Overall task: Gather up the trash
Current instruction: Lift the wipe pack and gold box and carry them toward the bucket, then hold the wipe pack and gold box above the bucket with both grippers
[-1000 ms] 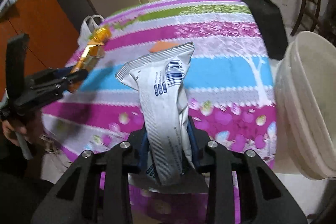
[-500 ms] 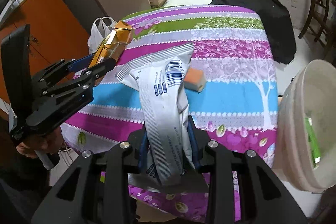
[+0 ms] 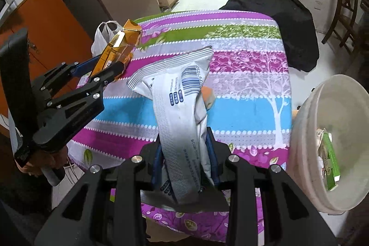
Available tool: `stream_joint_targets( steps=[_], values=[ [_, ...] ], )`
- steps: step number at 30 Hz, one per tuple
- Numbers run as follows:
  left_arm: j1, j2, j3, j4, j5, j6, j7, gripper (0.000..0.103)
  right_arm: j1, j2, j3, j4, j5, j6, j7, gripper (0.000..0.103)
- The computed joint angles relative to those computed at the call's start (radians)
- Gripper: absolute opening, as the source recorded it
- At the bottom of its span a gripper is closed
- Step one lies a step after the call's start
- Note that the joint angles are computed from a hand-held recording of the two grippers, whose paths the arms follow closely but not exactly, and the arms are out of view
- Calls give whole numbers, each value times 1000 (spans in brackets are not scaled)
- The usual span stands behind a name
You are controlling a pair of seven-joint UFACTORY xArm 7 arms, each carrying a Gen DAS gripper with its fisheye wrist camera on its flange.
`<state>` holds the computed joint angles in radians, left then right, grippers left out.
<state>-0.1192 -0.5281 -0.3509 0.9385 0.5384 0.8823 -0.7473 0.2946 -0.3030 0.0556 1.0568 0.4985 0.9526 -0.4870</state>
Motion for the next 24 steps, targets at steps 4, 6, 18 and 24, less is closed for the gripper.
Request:
stream_joint_targets(
  steps=[4,6,18,24],
  values=[
    [6,44,-12,52,27,-3,9,40,-16,4,-15,27,2,8,7,32],
    [3,69,-18,81,43,-3,9,40,-28,8,-27,44,6,14,8,32],
    [-101,343,-43,365,203,34,9,40,-141,31,-101,144,19,46,22,32],
    [-212,553,-40,578,286,78,36,40,-214,52,-128,187,-20,51,39,33]
  ],
)
